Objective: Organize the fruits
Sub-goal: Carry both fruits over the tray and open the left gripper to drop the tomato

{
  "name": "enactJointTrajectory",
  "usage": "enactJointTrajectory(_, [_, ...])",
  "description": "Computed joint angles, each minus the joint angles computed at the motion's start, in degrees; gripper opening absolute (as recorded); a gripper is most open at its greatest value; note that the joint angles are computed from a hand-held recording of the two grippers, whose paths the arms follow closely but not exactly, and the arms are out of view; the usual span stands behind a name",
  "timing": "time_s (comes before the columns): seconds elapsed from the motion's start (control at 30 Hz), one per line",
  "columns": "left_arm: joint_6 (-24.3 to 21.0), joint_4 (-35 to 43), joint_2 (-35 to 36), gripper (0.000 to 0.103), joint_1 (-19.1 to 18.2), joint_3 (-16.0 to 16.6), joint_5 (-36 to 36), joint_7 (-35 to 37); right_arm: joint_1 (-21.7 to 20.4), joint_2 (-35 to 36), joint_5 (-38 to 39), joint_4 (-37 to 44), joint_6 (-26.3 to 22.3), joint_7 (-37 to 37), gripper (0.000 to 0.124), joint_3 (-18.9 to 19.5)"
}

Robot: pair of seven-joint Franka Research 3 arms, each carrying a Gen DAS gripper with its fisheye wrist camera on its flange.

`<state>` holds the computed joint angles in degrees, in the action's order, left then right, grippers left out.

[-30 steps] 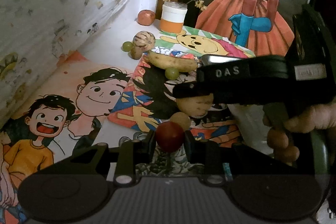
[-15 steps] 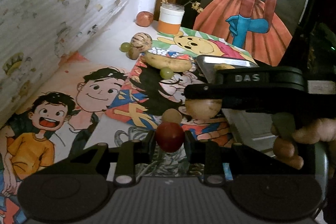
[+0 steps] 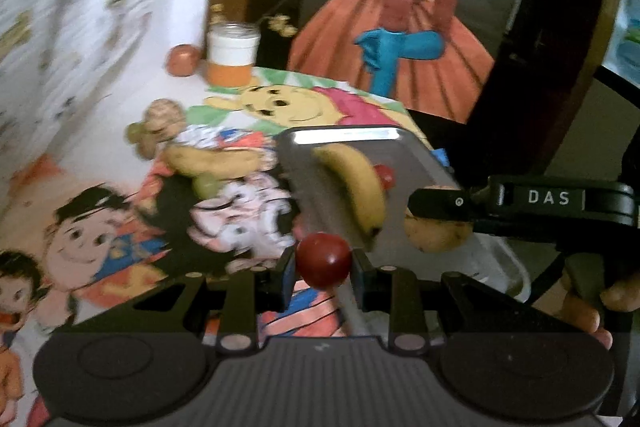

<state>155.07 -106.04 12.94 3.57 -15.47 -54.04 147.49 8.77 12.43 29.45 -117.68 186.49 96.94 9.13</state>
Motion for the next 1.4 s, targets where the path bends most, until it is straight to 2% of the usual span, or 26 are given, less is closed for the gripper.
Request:
enactJointTrajectory(0.07, [-0.1, 1.0, 0.9, 0.032, -0.7, -0.3, 1.0, -1.1, 0.7, -0.1, -0.1, -0.6, 0.0, 0.8, 0.053, -1.6])
enactJointTrajectory(0.17, [-0.6, 1.9, 2.0, 0.032, -1.3, -1.3, 1.4, -1.9, -3.8, 0.6, 1.3, -0.4, 0.2, -0.3, 0.053, 2.3])
enactJointTrajectory(0.3, [0.4, 2.8, 3.6, 0.032, -2.1, -2.3, 3.4, -2.2, -5.8, 2.0, 1.5, 0.9, 0.2, -1.5, 0.053, 3.8])
enactJointTrajectory(0.43, [0.3, 3.2, 4.8, 0.032, -1.9, -3.2, 5.6, -3.0, -3.9, 3.3, 0.8, 2.2, -0.5, -1.1, 0.053, 1.5])
enactJointTrajectory(0.53, [0.4, 3.7, 5.6, 0.032, -1.8, -3.6, 7.4, -4.3, -3.8, 3.8, 1.0, 2.6, -0.9, -0.9, 0.053, 1.3])
enactJointTrajectory(0.67, [0.8, 4.2, 6.5, 0.032, -1.4, -4.0, 9.6, -6.3, -0.1, 4.2, 0.3, 2.7, -1.3, 1.6, 0.053, -3.0])
enactJointTrajectory(0.93, [1.0, 4.5, 7.5, 0.032, -0.5, -5.1, 12.9, -9.4, 0.5, 4.3, -0.8, 2.7, -1.4, 3.1, 0.054, -3.8])
enactJointTrajectory(1.4, [1.1, 4.4, 7.5, 0.032, 0.4, -6.0, 14.1, -11.0, -0.4, 4.2, -1.2, 2.4, -1.4, 3.4, 0.054, -2.9])
